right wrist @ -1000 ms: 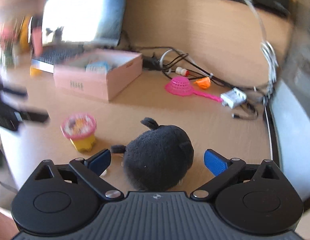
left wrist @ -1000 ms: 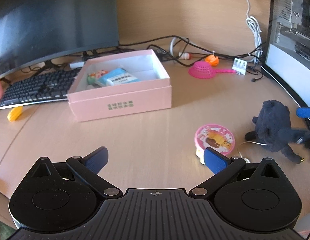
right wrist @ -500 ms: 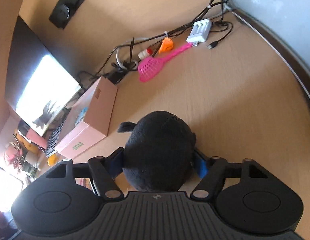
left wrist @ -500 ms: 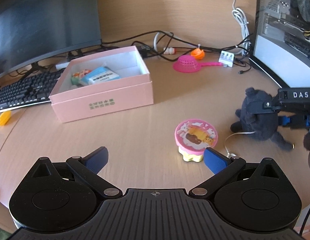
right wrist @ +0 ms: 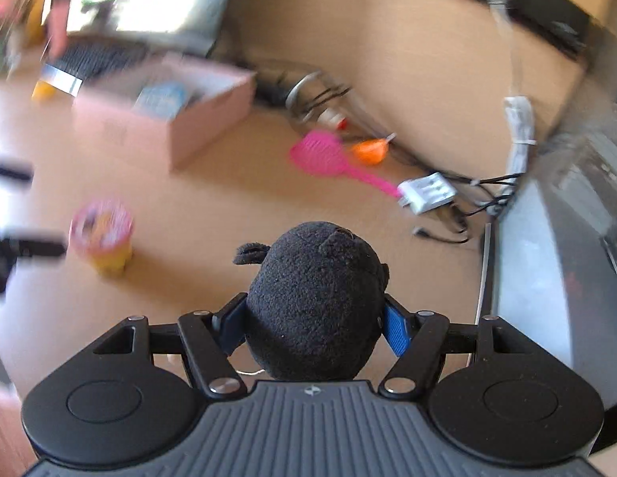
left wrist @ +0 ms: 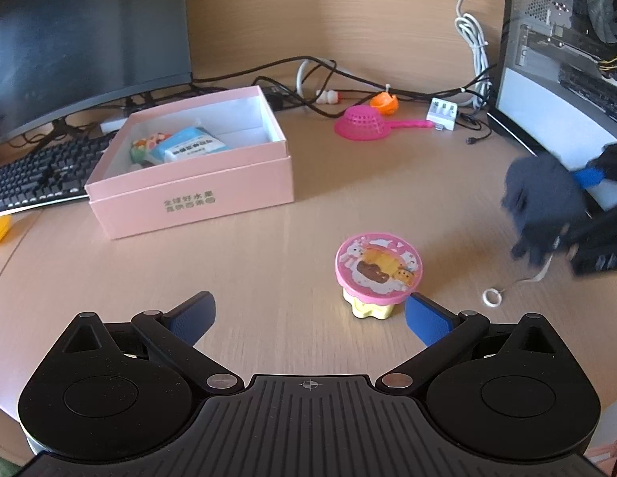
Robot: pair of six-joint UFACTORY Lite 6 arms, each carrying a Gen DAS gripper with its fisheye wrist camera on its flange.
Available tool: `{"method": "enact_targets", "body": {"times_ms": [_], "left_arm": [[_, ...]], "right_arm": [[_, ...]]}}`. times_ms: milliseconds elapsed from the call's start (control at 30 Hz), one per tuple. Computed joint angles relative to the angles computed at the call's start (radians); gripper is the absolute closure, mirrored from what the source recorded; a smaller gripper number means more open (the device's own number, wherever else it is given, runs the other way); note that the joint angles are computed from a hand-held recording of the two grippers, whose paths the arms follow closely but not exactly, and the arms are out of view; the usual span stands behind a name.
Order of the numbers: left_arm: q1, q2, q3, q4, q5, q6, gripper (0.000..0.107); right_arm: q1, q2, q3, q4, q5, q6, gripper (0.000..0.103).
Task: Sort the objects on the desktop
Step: 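Carry the black plush toy with the right gripper beside the yellow cup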
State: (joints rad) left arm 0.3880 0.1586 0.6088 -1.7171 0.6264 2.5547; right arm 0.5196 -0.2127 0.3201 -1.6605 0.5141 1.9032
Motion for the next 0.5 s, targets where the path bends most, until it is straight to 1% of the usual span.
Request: {"method": "enact_targets", "body": {"times_ms": [67, 133, 200, 267, 333, 433, 500], "left_arm": [[0.002, 0.0, -0.003, -0.004, -0.004, 0.004, 0.004], [0.007, 0.0, -0.003, -0.006, -0.01, 0.007, 0.004], [0.012, 0.001, -0.001, -0.007, -0.015, 0.007, 0.004], [0.017, 0.001, 0.004, -0.008, -0.02, 0.004, 0.004], [0.021, 0.002, 0.006, -0.008, -0.02, -0.001, 0.004], [0.016, 0.012, 0.01, -0.018, -0.019, 0.003, 0.004], [0.0, 0.02, 0.01, -0.046, -0.022, 0.018, 0.004]], "right_arm": [[0.01, 0.096, 0.028, -0.082, -0.001, 0.093, 0.034], [0.033, 0.175, 0.047, -0.191, 0.036, 0.228, 0.032], [0.027, 0.214, 0.06, -0.298, 0.052, 0.343, 0.03], [-0.004, 0.209, 0.053, -0.441, 0.032, 0.486, 0.025], [-0.016, 0.156, 0.016, -0.538, 0.033, 0.581, 0.02], [-0.02, 0.046, -0.06, -0.621, 0.042, 0.669, 0.015], [-0.023, -0.009, -0.096, -0.631, 0.039, 0.7, 0.014]]}}
